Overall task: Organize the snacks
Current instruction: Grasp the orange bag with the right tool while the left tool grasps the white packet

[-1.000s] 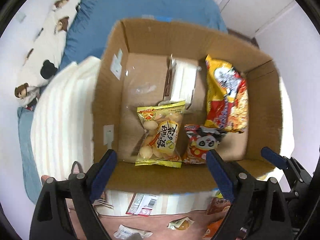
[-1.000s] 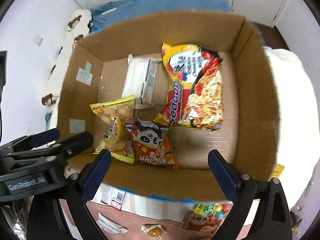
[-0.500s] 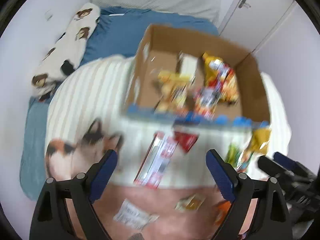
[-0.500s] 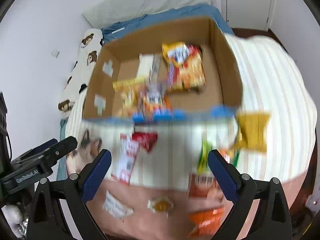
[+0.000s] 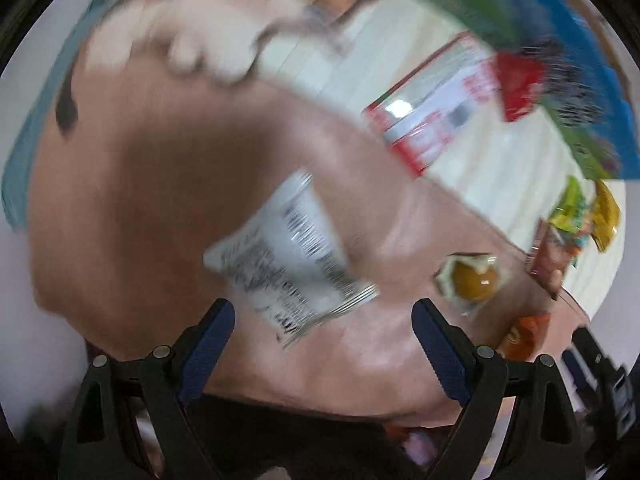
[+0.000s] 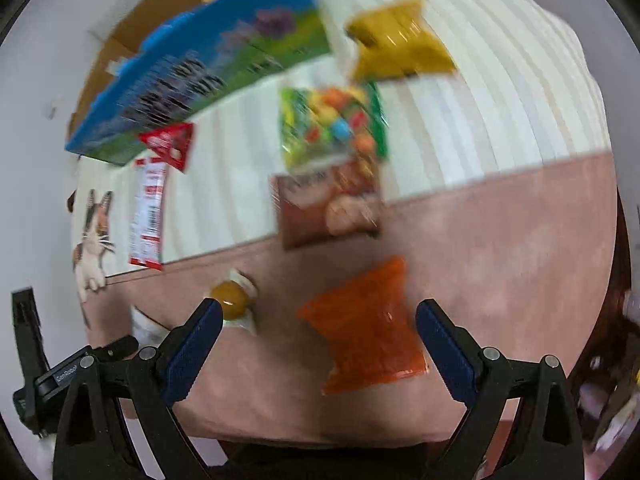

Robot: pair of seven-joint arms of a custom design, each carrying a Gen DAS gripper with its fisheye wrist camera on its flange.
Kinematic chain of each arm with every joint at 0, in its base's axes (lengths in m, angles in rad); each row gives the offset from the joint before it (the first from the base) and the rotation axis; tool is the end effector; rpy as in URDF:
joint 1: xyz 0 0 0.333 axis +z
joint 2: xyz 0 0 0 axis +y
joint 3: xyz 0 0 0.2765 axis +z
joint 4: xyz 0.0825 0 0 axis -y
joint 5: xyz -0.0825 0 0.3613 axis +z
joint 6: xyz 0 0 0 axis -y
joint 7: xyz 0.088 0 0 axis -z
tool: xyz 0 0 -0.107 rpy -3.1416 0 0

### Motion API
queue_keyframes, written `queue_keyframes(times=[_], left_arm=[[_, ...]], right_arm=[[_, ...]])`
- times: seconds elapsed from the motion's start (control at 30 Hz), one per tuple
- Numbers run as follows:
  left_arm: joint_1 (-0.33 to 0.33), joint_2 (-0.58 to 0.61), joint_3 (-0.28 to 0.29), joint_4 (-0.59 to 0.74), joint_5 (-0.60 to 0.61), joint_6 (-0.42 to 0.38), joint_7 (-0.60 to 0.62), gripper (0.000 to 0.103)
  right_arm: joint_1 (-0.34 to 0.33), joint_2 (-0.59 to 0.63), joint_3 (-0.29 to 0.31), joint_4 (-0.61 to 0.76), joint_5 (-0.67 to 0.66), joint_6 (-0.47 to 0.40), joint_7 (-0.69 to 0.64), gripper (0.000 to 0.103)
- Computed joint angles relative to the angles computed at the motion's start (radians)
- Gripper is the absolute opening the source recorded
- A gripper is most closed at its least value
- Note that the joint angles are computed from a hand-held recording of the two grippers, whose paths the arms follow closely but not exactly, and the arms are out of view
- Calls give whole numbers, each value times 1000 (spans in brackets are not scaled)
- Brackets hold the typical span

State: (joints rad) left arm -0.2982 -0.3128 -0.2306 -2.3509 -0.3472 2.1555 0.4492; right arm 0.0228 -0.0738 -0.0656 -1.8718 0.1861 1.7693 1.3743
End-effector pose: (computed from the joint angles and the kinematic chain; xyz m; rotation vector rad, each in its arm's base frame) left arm 0.3849 -0.2435 0.4338 2.6781 -1.1242 0.1553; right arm 0.5179 -0.0067 0.5058 -2.2433 2.0001 0.2081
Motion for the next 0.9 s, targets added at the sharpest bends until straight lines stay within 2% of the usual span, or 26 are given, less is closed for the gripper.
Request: queue_keyframes(times=[0.2,0.27,0.33,0.4,0.43,0.47,0.57,0.7,0.73,0.8,0.9], left_arm=[[-21,-48,29,-173,-204,170,-26,91],[-26,-43,29,-194,-231,219,-27,91],[-20,-33,18,-195,-203,253,-44,89],[-10,-10,9,-169,-150,242,-69,77],[-3,2,0,-149,-106,226,-87,72],[5,23,-9,-117,-48,198,-96,69],[11,91,-29,-17,89,127,-91,67],[2,182,-47,111,246,57,-25,66],[-4,214,-52,156,289,30,8,66],[-16,260,-59,217,353,-4,47,66],[-33,314,-59,283,395,-46,93,66]], right_arm=[[-13,-46,-6,-111,-39,62,38,99],[-15,-49,-10,-130,-37,60,37,99],[-16,-52,-9,-151,-44,68,36,99],[-16,-52,-9,-165,-49,79,32,97],[-15,-57,-6,-177,-60,97,33,90],[-14,-60,-4,-187,-73,112,31,79],[-11,-80,0,-227,-101,171,28,64],[-7,-98,0,-257,-119,192,13,59],[-6,-100,-2,-260,-112,190,4,55],[0,-108,-3,-266,-93,175,-15,54],[8,-119,2,-279,-81,166,-36,54]])
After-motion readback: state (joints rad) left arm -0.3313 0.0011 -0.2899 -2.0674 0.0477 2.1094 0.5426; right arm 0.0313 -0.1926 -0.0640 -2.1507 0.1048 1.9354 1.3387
